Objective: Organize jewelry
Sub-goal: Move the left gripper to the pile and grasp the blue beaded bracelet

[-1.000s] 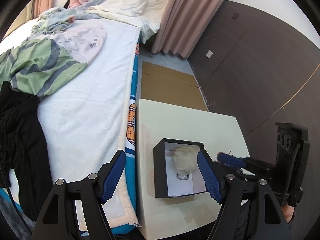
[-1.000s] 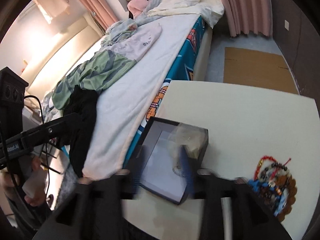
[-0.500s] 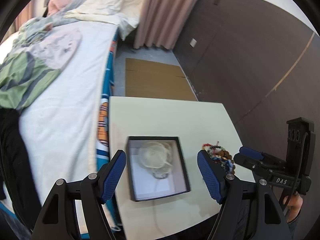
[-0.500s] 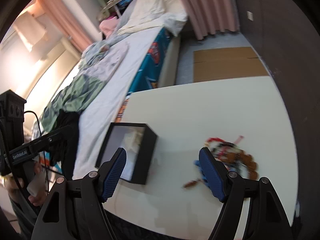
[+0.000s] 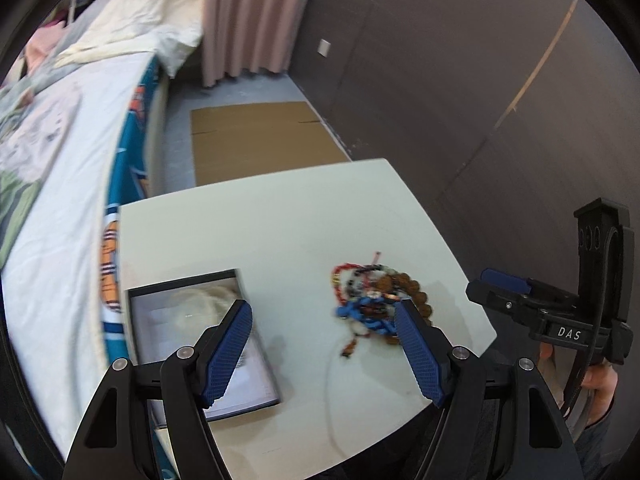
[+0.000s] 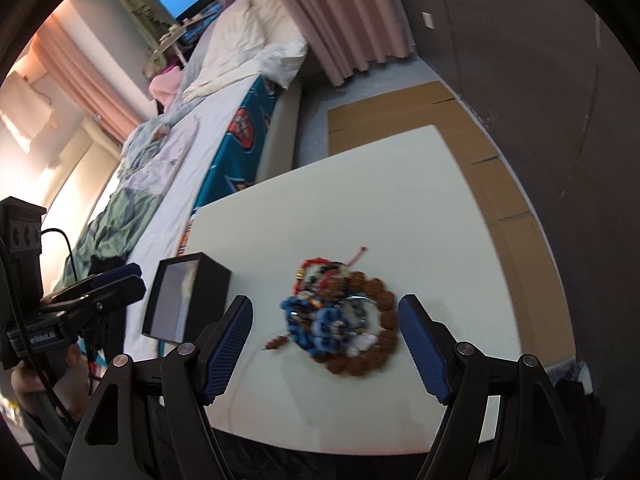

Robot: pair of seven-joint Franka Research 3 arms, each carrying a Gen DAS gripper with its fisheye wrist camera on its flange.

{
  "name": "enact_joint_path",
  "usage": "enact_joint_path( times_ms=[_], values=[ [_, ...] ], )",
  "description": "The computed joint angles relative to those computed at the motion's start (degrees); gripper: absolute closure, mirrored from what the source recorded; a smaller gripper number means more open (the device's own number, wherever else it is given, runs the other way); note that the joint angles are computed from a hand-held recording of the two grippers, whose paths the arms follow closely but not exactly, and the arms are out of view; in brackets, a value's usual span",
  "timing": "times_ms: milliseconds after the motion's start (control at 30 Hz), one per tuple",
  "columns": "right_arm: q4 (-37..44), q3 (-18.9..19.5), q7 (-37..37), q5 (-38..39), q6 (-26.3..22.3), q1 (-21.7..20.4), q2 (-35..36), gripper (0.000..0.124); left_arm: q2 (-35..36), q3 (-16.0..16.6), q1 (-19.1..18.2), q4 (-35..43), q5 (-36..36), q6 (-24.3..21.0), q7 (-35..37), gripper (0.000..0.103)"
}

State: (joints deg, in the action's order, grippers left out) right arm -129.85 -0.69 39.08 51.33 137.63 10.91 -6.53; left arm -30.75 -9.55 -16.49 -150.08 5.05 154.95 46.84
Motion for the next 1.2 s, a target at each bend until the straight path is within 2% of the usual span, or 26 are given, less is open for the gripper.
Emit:
enact_joint_path(
  times_ms=[167,400,700,833,900,967,1033,1067,1100,1200],
  values=[
    [-0.5,-1.0,-0.5,0.3,0.3,-1.3,0.4,0.049,6.0,-1.4,-0.8,3.7,0.4,0.9,0.5,0.029],
    [-1.1,-1.9,-0.6,-0.4,1.1,-3.4,0.9,0.049,13.1,-1.7,-2.8,8.2,-1.0,2.2,3.1,0.039],
    [-2.3,-2.7,-0.9,-1.2,1.3,-5.3,0.7,0.049,20.4,-3.7,-3.2,12.8,-1.1,2.0,5.5,0.041],
    [-2.3,-3.0,-0.5,-1.5,0.6,-6.0,0.9,0.049,23.3,-3.8,-3.4,14.3,-3.0,1.5,7.3,0.056],
    [-2.6,-2.9,-0.6,-1.5,0.9,-6.1,0.7,0.049,24.5,-3.5,-3.9,14.4,-6.6,2.2,9.8,0.071],
    [-2.5,-2.9,-0.6,-1.6,0.8,-6.1,0.7,0.049,25.2,-3.4,-3.9,14.3,-9.4,3.1,11.4,0.073],
    [-2.5,-2.9,-0.7,-1.7,0.7,-6.2,0.6,0.049,25.7,-3.8,-3.4,14.2,-9.0,3.9,11.0,0.077],
    [-2.5,-2.8,-0.6,-1.8,0.9,-6.1,0.6,0.049,25.9,-4.0,-3.2,14.3,-8.5,3.8,10.6,0.085],
    [-2.6,-2.7,-0.6,-1.9,0.9,-6.0,0.5,0.049,26.2,-4.0,-3.0,14.3,-8.6,3.8,10.5,0.088],
    [-2.8,-2.4,-0.5,-2.2,1.0,-5.6,0.4,0.049,26.2,-4.0,-2.4,13.7,-8.7,5.0,10.1,0.089]
  ],
)
